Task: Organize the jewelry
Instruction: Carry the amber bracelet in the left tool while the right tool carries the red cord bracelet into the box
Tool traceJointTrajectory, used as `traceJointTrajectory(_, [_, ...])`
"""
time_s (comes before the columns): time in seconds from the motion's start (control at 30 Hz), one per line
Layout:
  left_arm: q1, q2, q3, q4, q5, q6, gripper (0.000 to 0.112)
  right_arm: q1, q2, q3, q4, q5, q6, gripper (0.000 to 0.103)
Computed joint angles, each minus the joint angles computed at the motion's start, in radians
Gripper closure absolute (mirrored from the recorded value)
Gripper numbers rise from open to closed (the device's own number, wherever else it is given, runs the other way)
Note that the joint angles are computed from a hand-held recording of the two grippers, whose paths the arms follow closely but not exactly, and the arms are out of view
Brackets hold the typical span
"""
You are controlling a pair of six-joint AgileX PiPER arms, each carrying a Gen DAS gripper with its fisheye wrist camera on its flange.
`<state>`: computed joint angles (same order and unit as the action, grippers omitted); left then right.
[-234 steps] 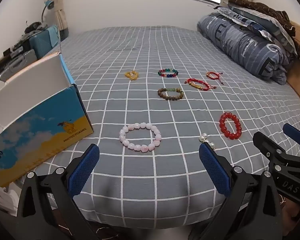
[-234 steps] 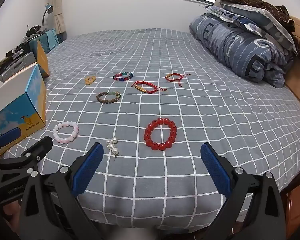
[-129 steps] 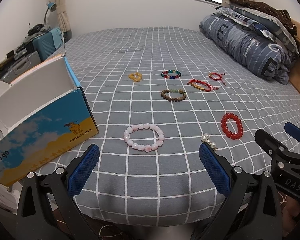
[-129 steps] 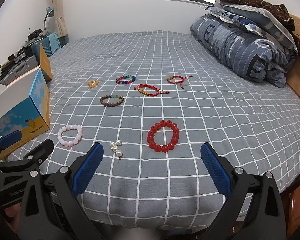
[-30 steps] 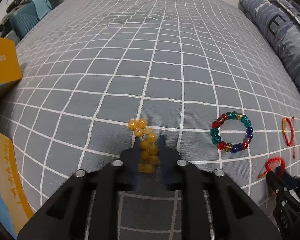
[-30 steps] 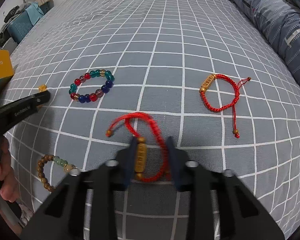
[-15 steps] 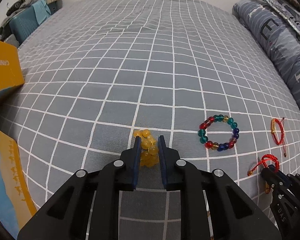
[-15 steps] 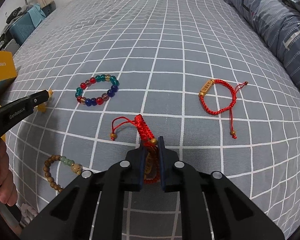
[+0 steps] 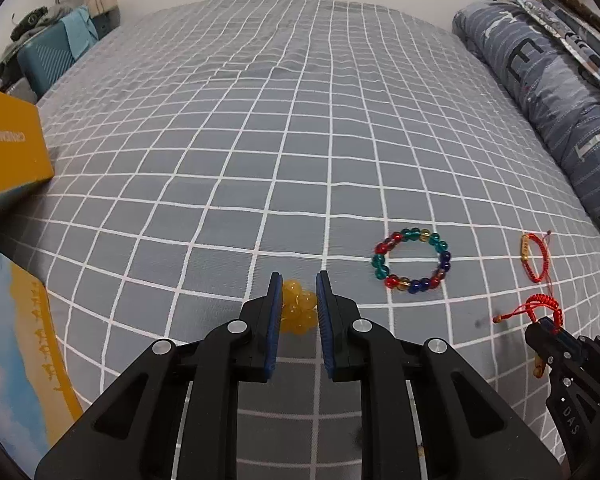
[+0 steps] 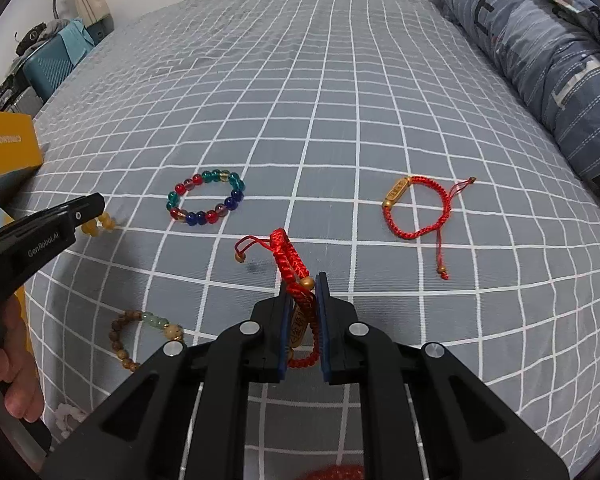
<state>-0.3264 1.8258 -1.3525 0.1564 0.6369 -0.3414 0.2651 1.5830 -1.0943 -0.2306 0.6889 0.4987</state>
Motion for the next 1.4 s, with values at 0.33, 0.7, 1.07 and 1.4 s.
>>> traceJointTrajectory(0.33, [-0.026, -0.084, 0.04, 0.019, 0.013, -0.016, 0.096, 0.021, -0.065, -0.007, -0.018, 0.051, 0.027, 0.093])
traceJointTrajectory(0.7, [-0.03, -0.233, 0.104, 0.031, 0.04, -0.021, 0.096, 0.081, -0.147, -0.021, -0.056, 0.126, 0.085, 0.093])
traceJointTrajectory(1.07, [-0.027, -0.36, 0.127, 0.04, 0.113, -0.017, 0.096, 0.191, -0.215, -0.08, -0.118, 0.23, 0.17, 0.093])
traceJointTrajectory(1.4, [0.088, -0.541, 0.172, -0.028, 0.194, 0.079, 0.096, 0.38, -0.206, -0.204, -0.204, 0.343, 0.286, 0.092])
